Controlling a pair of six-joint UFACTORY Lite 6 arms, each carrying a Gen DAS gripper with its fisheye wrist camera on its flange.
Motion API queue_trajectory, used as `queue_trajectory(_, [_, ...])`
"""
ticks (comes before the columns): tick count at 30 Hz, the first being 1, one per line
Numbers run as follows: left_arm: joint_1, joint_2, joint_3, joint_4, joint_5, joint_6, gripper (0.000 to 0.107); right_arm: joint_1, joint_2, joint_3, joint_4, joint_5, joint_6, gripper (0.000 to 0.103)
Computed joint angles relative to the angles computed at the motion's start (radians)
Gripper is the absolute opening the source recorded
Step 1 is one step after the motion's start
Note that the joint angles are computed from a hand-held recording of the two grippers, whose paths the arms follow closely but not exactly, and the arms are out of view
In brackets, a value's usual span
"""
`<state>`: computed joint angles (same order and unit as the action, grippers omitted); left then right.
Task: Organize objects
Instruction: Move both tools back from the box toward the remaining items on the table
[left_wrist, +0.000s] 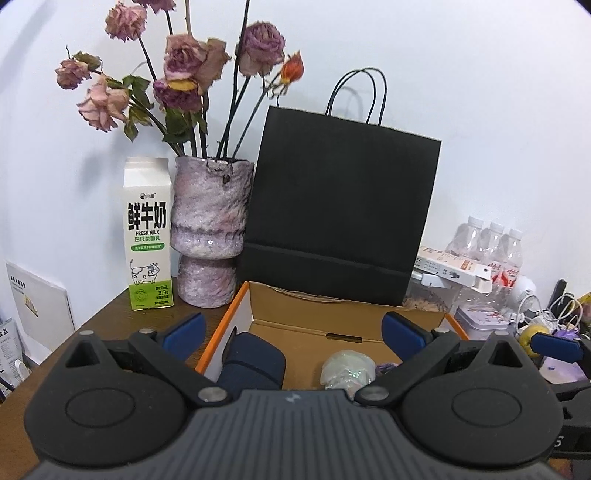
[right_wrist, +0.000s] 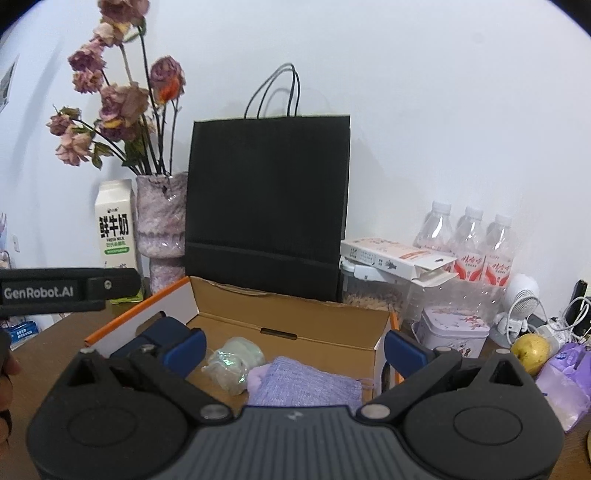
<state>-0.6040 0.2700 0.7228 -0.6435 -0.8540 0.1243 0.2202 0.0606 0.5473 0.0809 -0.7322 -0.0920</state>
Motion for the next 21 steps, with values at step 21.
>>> queue_trajectory(21, [-0.214, -0.457, -0.390, -0.202, -0.059, 0.109, 0.103, 0.200, -0.712, -0.464, 0.340, 0.098, -0.288, 0.103])
